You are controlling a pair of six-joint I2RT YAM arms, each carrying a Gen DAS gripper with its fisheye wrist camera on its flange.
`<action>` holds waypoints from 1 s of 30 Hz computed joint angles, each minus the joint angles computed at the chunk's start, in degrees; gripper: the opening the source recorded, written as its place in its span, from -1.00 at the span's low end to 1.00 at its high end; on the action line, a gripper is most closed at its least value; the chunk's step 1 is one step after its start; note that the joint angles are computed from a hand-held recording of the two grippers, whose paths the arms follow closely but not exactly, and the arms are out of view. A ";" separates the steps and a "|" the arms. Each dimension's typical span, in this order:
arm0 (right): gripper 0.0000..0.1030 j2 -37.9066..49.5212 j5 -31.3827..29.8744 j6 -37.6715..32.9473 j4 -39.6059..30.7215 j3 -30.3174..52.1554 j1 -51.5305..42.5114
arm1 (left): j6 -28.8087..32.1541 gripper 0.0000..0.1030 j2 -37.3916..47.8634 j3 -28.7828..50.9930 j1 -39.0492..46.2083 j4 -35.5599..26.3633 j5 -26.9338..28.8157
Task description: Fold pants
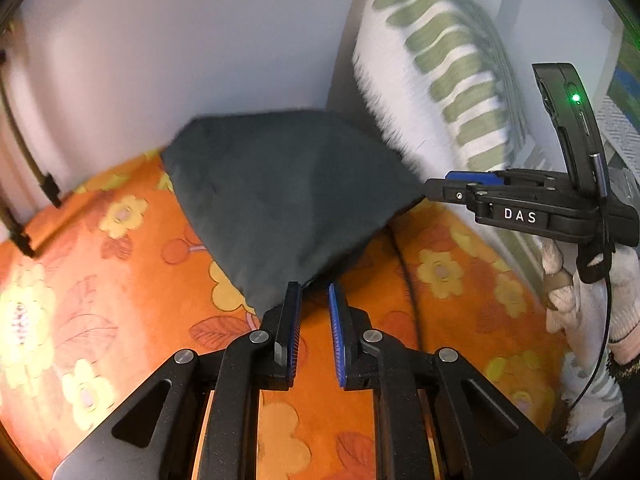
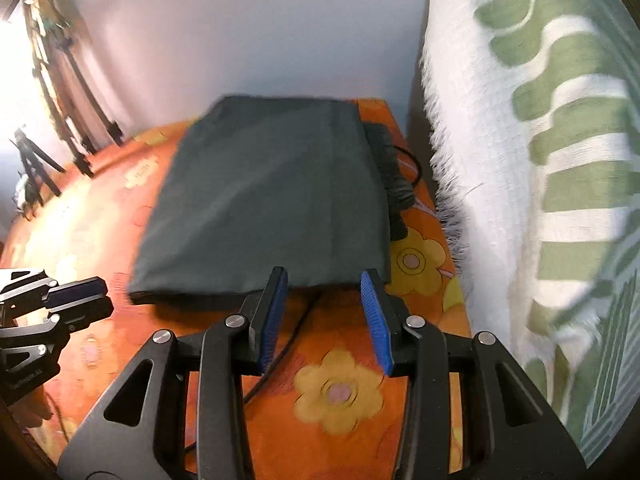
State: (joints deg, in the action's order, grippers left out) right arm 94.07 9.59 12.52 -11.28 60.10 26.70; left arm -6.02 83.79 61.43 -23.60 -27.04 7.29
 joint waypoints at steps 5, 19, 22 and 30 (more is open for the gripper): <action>0.05 -12.05 9.55 4.69 -4.20 -4.21 9.18 | -0.72 -0.43 -10.95 -2.35 -0.22 -4.76 -1.01; 0.72 -20.76 45.06 37.63 -25.58 -4.80 44.65 | -3.09 0.28 -37.34 -4.90 1.61 -19.07 -3.44; 0.76 -18.98 47.55 45.12 -29.09 -4.16 47.93 | -2.88 0.28 -41.90 -6.11 4.72 -22.15 -1.11; 0.96 -9.07 55.39 64.33 -42.93 2.47 56.81 | -0.72 0.32 -52.33 -11.06 12.78 -29.08 2.16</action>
State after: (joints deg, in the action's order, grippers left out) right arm 85.00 64.98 76.85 -54.21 62.58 83.52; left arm -6.74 31.46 50.37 -10.82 -56.12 9.45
